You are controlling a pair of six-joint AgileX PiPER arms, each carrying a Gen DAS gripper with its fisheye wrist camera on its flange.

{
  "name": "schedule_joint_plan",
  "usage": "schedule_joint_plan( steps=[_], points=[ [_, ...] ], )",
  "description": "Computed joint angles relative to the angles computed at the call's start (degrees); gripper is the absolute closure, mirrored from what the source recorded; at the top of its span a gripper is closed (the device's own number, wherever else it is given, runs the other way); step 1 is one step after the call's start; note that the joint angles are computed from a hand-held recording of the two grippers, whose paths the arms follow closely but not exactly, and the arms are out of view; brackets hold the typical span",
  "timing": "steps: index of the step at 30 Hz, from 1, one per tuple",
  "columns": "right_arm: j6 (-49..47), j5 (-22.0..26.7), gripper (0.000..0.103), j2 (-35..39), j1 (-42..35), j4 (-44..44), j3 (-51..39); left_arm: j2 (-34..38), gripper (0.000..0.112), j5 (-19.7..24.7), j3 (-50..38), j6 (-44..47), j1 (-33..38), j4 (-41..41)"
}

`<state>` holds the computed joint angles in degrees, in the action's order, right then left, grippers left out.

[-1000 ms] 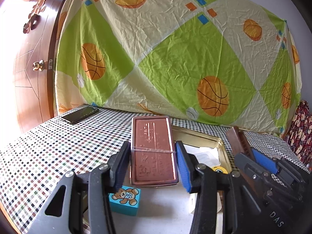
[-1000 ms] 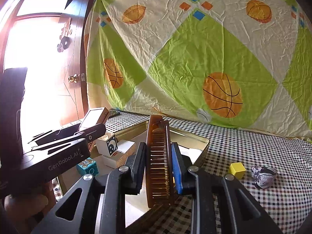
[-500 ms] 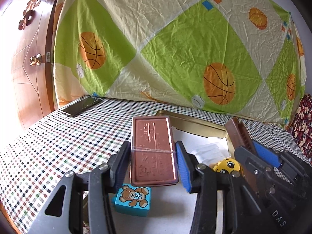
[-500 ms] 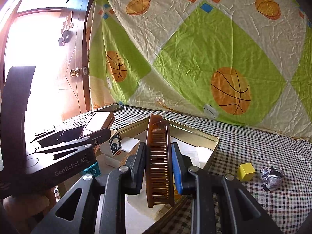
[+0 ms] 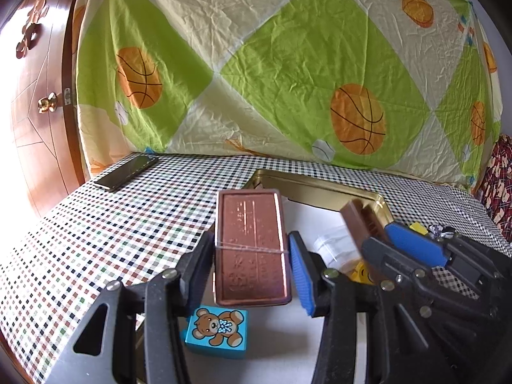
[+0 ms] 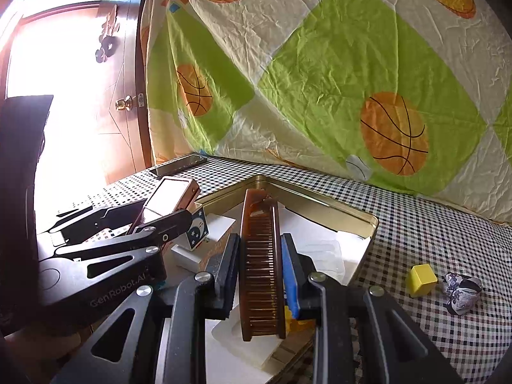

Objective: Organize rigid objects
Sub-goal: 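Lower chocolate bar into tin, open left gripper while right gripper releases comb inside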

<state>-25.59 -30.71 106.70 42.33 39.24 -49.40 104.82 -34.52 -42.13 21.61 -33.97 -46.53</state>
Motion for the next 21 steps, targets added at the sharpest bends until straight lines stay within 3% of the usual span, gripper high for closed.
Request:
schedule_joint_plan(
  steps=[5, 7, 12, 16, 18, 21],
  points=[
    [2.9, -1.6, 0.055, -0.6, -0.3, -1.4, 1.4, -0.1, 0.064, 0.1, 0.0, 0.7, -0.2, -0.6],
    [3.3, -3.0, 0.051, -1.1, -0.2, -0.8, 2.4, -0.4, 0.050, -0.6, 0.4, 0.9, -0.5, -1.8],
    [3.6, -3.3, 0.049, -3.7, -0.6, -0.2, 5.7, -2.7, 0.028, -2.3, 2.3, -0.4, -2.1, -2.2],
    [5.5, -3.9, 0.047, -8.2, -2.9, -2.2, 11.0, -4.1, 0.022, -3.3, 2.0, 1.0, -5.9, -4.1],
    [5.4, -4.5, 0.041, -10.9, -5.0, -2.5, 13.9, -4.2, 0.022, -3.1, 0.9, 2.9, -8.1, -6.0],
    [2.5, -4.5, 0.033, -15.1, -9.3, -0.5, 17.4, -3.6, 0.010, -2.0, -1.7, 5.3, -11.6, -7.7]
  ],
)
